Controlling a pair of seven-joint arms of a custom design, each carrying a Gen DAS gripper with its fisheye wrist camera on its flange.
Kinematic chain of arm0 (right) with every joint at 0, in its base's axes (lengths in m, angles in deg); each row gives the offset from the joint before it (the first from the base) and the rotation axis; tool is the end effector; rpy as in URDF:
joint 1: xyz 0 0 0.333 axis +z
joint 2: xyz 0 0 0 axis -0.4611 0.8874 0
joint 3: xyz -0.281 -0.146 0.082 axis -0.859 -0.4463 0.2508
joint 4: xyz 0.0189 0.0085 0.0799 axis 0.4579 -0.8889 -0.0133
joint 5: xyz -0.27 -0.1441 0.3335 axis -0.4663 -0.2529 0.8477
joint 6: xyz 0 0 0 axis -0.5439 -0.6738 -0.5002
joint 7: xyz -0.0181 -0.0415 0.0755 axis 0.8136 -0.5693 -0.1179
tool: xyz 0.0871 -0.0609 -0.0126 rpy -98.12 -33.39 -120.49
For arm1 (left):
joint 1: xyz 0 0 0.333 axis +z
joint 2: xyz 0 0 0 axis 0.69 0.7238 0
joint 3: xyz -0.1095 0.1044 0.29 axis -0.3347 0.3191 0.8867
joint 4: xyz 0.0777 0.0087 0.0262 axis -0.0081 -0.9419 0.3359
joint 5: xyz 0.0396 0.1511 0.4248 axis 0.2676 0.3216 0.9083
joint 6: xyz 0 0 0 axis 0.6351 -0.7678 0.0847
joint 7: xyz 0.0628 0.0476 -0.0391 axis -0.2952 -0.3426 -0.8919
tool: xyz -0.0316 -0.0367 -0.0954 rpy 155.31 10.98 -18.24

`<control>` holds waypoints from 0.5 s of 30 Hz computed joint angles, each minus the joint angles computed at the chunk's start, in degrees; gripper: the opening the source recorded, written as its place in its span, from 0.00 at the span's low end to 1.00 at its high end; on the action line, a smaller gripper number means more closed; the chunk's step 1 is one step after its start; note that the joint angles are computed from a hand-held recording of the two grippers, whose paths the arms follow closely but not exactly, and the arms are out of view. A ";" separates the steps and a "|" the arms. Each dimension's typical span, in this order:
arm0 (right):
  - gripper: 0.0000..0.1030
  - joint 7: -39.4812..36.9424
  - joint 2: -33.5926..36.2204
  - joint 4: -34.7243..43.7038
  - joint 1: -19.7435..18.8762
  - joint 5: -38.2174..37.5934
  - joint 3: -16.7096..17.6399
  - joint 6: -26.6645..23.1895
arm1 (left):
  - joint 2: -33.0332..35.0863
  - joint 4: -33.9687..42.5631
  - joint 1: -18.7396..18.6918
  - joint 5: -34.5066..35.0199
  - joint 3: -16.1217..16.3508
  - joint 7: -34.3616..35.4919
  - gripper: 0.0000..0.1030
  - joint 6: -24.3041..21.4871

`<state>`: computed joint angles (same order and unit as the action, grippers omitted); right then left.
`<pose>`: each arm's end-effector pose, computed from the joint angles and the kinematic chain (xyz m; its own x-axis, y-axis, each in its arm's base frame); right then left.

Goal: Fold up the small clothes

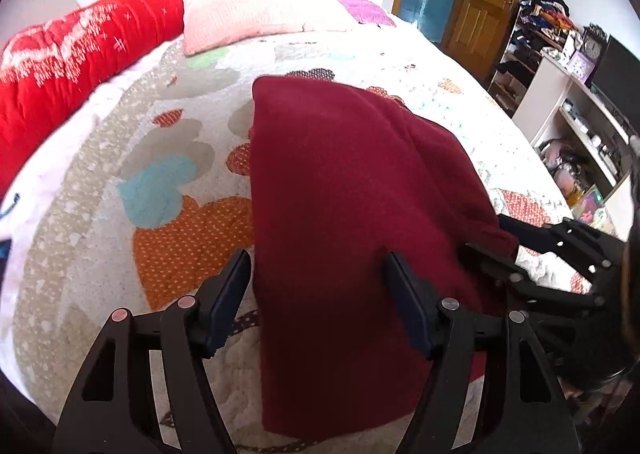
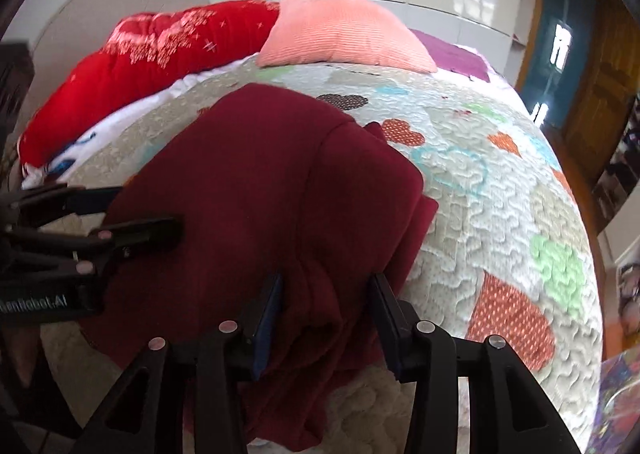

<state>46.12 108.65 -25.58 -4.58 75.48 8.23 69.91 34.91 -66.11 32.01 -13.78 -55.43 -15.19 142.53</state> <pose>0.7361 0.3947 0.5212 0.6648 -0.7469 0.0156 -0.5713 -0.5218 -0.6335 0.6601 -0.2409 0.5398 0.2181 -0.9726 0.0801 -0.7571 -0.2204 -0.6150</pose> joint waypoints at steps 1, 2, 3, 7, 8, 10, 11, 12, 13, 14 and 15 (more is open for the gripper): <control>0.42 0.34 -0.40 -0.13 -0.35 0.87 0.33 -0.58 | -0.42 -0.18 -0.18 0.89 0.07 -0.53 0.68 -0.33; 0.42 0.35 -1.30 -1.01 -0.79 1.82 0.72 -0.56 | -0.94 -0.55 -0.29 1.89 0.14 -1.43 0.68 -0.29; 0.43 0.36 -2.65 -2.62 -0.93 2.34 0.87 0.29 | -1.41 -0.98 -0.29 2.80 0.19 -2.42 0.68 0.03; 0.46 1.66 -7.47 -8.76 -0.42 2.50 0.75 5.68 | -3.80 -3.07 -0.19 8.05 -0.03 -7.97 0.68 1.43; 0.46 2.58 -8.72 -10.26 -0.27 2.70 0.75 6.93 | -4.21 -3.28 -0.16 9.43 -0.21 -9.00 0.68 1.18; 0.47 3.73 -9.96 -11.67 -0.16 2.94 0.86 8.36 | -4.84 -3.53 -0.03 11.30 -0.62 -10.14 0.68 0.40; 0.48 4.85 -10.86 -12.81 0.14 2.65 0.63 9.52 | -5.20 -3.70 0.02 12.35 -0.81 -10.98 0.68 -0.02; 0.50 5.94 -11.50 -13.72 0.44 2.14 0.35 10.44 | -5.64 -4.06 0.12 13.34 -0.96 -11.90 0.68 -0.07; 0.53 6.60 -11.69 -14.00 0.56 1.77 0.27 10.94 | -6.16 -4.53 0.25 14.59 -1.09 -13.21 0.68 0.14; 0.55 7.09 -12.02 -14.50 0.51 1.73 0.33 11.70 | -6.62 -4.96 0.42 15.57 -1.24 -14.37 0.68 0.37; 0.59 7.34 -12.40 -15.09 0.30 2.11 0.59 12.30 | -6.99 -5.27 0.60 16.33 -1.40 -15.28 0.68 0.57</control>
<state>53.46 96.25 -40.68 -4.28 77.59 8.81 82.20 27.92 -71.39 32.61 2.55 -56.83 -30.47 143.10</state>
